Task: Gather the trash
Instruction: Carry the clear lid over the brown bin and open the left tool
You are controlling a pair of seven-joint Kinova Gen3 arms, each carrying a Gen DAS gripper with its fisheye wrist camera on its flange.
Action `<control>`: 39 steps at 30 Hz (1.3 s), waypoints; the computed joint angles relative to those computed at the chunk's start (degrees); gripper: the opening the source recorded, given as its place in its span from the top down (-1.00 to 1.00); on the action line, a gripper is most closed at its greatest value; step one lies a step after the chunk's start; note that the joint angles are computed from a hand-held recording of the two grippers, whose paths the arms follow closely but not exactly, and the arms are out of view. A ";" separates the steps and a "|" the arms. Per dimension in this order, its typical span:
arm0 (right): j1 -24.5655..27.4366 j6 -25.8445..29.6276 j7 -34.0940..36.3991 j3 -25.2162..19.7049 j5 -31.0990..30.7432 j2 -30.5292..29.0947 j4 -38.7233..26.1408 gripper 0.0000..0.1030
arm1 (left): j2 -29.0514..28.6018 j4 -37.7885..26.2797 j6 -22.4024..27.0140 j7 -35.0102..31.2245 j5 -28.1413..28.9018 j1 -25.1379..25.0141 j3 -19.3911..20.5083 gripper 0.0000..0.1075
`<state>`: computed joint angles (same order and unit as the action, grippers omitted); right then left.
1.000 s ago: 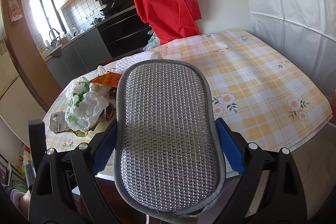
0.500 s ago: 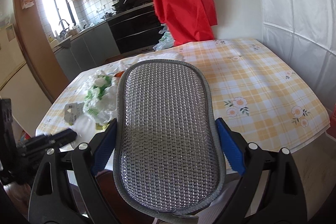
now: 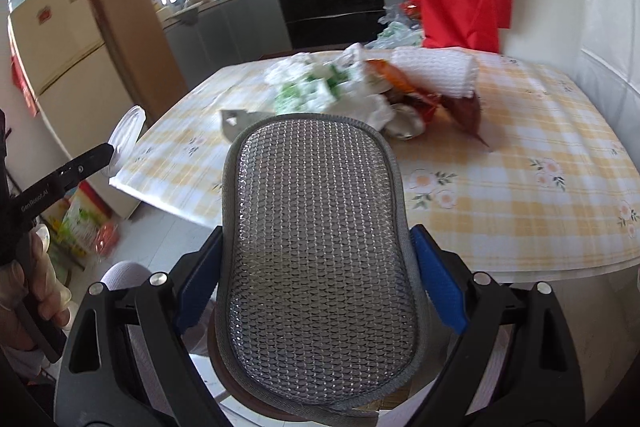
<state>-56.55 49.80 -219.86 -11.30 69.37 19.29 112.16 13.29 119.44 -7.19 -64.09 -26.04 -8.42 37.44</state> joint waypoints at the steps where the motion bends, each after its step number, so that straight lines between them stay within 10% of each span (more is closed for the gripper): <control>1: 0.13 0.13 1.74 -0.25 -0.87 0.40 -1.14 -0.73 | 0.11 0.17 0.09 0.36 -0.24 -1.65 1.59 0.73; 9: -0.80 0.22 9.87 1.11 -5.63 1.99 -6.61 -0.83 | 0.33 3.72 -2.61 7.96 -8.15 -11.40 8.55 0.73; 19: -4.20 9.66 9.75 2.62 -5.96 1.57 -8.22 -0.89 | 2.00 3.47 -1.47 13.86 -16.11 -9.36 8.02 0.73; 32: -2.50 14.36 1.80 -0.84 -3.06 -1.58 -2.60 -0.89 | 9.04 0.15 6.94 3.43 -12.96 -10.72 18.63 0.72; 36: -1.84 13.68 0.36 -1.49 -2.96 -1.78 -1.63 -0.89 | 10.12 -0.32 8.21 0.01 -11.09 -9.33 19.06 0.07; 39: -1.72 13.53 -0.75 -1.77 -2.70 -1.83 -1.02 -0.89 | 9.21 -0.09 7.43 -1.90 -8.94 -8.05 17.48 -0.02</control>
